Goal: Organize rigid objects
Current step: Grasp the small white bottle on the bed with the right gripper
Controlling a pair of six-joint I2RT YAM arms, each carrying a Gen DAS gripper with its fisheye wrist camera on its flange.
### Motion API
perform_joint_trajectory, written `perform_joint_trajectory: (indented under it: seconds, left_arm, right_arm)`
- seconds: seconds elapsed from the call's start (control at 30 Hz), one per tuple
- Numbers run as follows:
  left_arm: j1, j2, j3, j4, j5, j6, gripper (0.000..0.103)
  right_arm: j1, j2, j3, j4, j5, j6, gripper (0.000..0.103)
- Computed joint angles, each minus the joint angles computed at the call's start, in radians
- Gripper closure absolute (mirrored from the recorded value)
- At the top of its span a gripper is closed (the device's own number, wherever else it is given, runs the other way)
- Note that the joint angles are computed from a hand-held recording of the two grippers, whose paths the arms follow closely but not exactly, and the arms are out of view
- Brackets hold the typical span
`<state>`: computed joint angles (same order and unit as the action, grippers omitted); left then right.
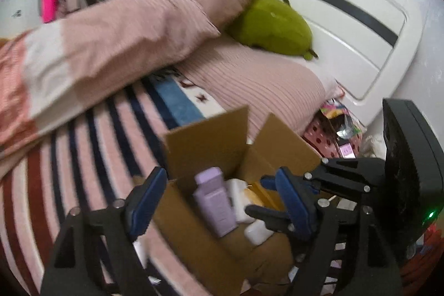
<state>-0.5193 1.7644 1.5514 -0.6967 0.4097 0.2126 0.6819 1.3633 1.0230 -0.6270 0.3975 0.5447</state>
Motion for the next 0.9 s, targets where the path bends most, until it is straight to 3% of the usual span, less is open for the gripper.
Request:
perform_joint_trajectory:
  seconds: [0.23, 0.4, 0.57, 0.63, 0.73, 0.8, 0.9]
  left_arm:
    - [0.277, -0.221, -0.214, 0.093, 0.043, 0.041, 0.024]
    - [0.491, -0.265, -0.357, 0.166, 0.093, 0.071, 0.023]
    - [0.623, -0.224, -0.472, 0.237, 0.152, 0.116, 0.023]
    - [0.647, -0.202, -0.498, 0.257, 0.16, 0.132, 0.023]
    - [0.664, -0.174, -0.531, 0.278, 0.169, 0.151, 0.023]
    - [0.674, -0.155, -0.541, 0.284, 0.182, 0.147, 0.023]
    - [0.677, -0.138, -0.541, 0.287, 0.189, 0.154, 0.023]
  right_arm:
    - [0.154, 0.103, 0.111, 0.164, -0.044, -0.068, 0.078]
    - [0.22, 0.342, 0.301, 0.209, -0.152, -0.112, 0.078]
    - [0.223, 0.582, 0.465, 0.187, -0.246, -0.07, 0.078]
    - [0.219, 0.659, 0.504, 0.161, -0.212, -0.027, 0.078]
    - [0.212, 0.765, 0.57, 0.073, -0.079, 0.058, 0.076]
    - [0.19, 0.827, 0.609, 0.02, -0.053, 0.11, 0.054]
    - [0.155, 0.878, 0.622, 0.022, -0.058, 0.139, 0.053]
